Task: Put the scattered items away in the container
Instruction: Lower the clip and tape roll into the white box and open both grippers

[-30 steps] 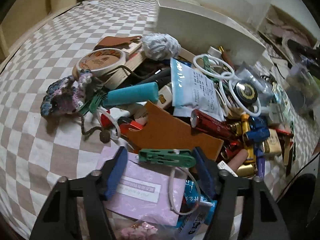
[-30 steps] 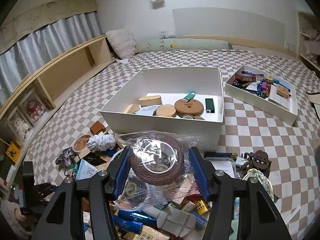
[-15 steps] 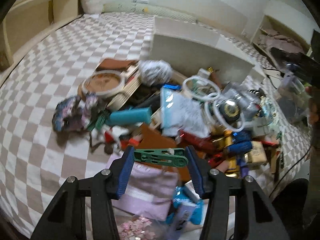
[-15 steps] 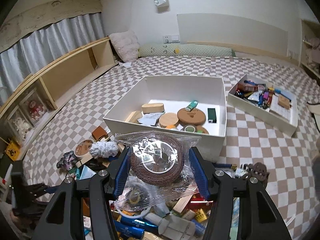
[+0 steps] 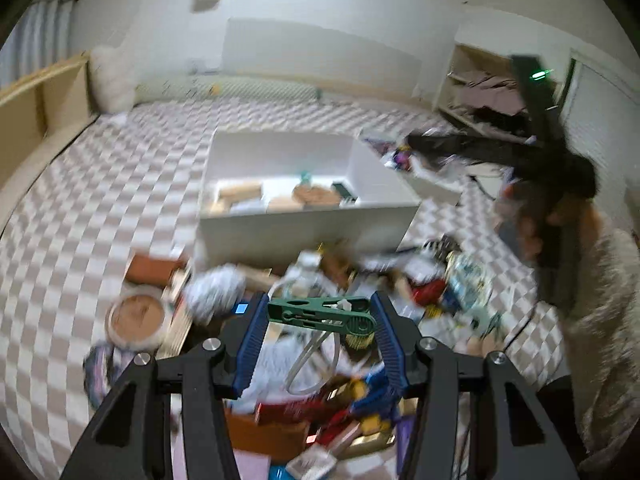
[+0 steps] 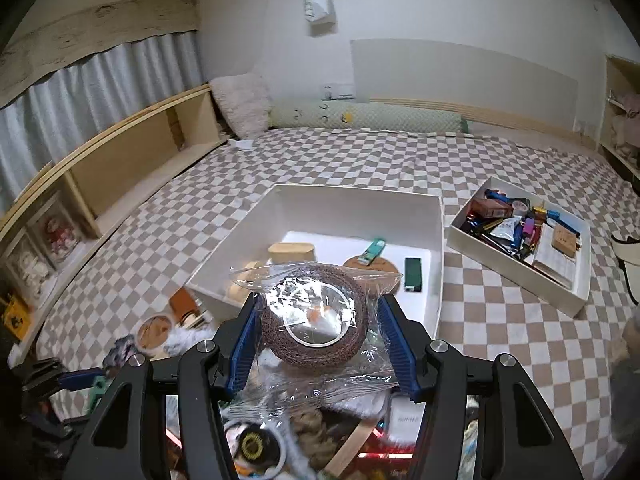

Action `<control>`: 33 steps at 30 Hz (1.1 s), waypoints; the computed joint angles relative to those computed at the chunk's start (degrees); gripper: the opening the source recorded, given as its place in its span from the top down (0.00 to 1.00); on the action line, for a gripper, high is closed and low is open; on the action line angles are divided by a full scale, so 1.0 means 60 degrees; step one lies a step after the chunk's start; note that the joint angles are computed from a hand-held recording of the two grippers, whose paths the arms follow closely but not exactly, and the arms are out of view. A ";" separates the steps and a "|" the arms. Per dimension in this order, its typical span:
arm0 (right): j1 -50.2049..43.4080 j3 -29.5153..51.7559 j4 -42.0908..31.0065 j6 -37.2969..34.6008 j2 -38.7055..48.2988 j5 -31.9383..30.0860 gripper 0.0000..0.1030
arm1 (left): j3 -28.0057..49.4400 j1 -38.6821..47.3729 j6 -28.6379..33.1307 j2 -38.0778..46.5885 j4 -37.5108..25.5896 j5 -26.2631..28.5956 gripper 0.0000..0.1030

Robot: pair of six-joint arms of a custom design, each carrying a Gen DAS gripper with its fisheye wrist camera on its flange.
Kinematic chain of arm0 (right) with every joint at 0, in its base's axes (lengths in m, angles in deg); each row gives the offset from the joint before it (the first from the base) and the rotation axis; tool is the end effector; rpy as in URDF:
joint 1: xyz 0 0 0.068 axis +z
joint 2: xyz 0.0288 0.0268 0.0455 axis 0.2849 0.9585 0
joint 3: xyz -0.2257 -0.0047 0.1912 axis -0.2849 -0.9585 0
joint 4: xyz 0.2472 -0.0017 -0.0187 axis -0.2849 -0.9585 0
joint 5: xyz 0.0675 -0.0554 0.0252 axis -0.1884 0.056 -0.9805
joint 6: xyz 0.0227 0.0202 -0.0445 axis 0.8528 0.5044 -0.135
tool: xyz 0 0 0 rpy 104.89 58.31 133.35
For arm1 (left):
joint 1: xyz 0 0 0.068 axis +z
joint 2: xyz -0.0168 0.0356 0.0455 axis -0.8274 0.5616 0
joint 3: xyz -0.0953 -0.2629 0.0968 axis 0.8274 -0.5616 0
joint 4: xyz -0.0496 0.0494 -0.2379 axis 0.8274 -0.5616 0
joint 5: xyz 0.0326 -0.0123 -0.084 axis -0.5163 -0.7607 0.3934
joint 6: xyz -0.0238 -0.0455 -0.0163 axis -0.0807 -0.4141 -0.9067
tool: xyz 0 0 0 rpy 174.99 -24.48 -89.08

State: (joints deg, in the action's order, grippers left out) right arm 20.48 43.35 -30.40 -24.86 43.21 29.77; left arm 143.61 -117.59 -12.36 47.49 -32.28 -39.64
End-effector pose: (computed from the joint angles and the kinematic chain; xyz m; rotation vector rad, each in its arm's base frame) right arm 0.3110 0.0317 0.3103 -0.2754 2.2670 0.3513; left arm 0.1159 -0.1780 0.3376 0.1202 2.3030 -0.3093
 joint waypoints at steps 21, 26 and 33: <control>-0.0093 0.3903 -0.1583 0.0323 0.4643 0.1193 0.43 | 0.2996 0.3399 0.3545 0.2721 0.1763 0.1956 0.50; -0.0263 0.4334 -0.1846 0.0225 0.5157 0.1258 0.43 | 0.3374 0.4009 0.3649 0.3383 0.1984 0.2349 0.50; -0.0184 0.4646 -0.1971 -0.0200 0.5455 0.1414 0.43 | 0.3957 0.4478 0.3651 0.4280 0.1881 0.2595 0.50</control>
State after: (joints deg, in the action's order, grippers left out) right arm 19.37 71.22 -42.22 -26.06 75.94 38.25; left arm 167.35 -90.72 9.54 73.17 -21.00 -24.07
